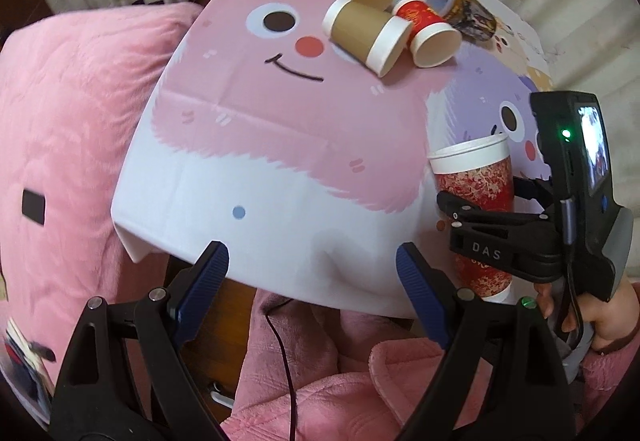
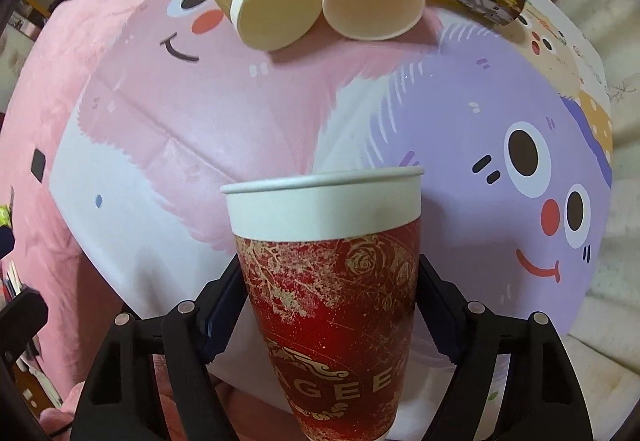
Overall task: Flip cup upright
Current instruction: 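Carry the red cup rim-up with the right tool over the table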
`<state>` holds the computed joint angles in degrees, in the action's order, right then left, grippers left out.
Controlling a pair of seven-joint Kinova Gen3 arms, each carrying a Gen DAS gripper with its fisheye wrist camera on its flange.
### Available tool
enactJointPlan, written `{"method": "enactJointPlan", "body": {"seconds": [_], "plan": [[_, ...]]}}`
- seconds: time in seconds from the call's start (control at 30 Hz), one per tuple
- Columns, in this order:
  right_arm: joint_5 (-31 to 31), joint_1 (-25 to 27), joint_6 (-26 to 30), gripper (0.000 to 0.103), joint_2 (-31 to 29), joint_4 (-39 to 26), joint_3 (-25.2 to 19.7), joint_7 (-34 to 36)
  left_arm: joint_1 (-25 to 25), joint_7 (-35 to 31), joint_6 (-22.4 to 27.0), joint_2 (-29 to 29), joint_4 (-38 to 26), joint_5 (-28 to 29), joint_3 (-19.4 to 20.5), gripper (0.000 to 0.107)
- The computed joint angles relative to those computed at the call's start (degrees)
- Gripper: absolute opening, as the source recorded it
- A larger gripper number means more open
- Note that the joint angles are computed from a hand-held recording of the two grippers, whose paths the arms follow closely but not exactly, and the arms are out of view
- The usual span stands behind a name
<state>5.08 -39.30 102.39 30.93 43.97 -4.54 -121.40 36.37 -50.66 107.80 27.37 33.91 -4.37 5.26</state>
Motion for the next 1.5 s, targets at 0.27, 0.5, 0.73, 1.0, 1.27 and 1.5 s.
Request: {"method": "enactJointPlan", "body": {"seconds": [0.27,0.5,0.73,1.0,1.27,1.5], "plan": [[15.7,4.1,-8.4,0.077,-8.6,8.5,-14.6,-14.0,-1.6,-6.3,2.4,2.5,-6.4,0.7,0.0,0.084],[30.0,11.2,-24.8,0.077,-20.9,24.7,-26.7,-30.3,-0.9,-13.3,6.8,7.1,-18.2,-0.3,-2.0,0.084],[39.9,-5.7,-35.5,0.078,-27.7,37.8,-10.2,-46.6,-2.3,-18.3,6.8,8.0,-22.6,1.1,-2.9,0.084],[52.5,-13.5,-27.7,0.079,-21.5,39.0,-10.6,-62.9,-3.9,-25.6,7.0,8.8,-25.1,2.4,-3.1,0.084],[56.4,-18.5,-26.1,0.080,-17.4,41.9,-11.2,-72.6,-8.8,-27.7,-1.8,3.9,-12.9,6.9,-0.7,0.084],[57.4,-22.1,-21.0,0.080,-14.1,39.8,-12.2,-74.3,-12.2,-28.1,-12.1,-0.3,-3.8,12.7,2.5,0.084]]}}
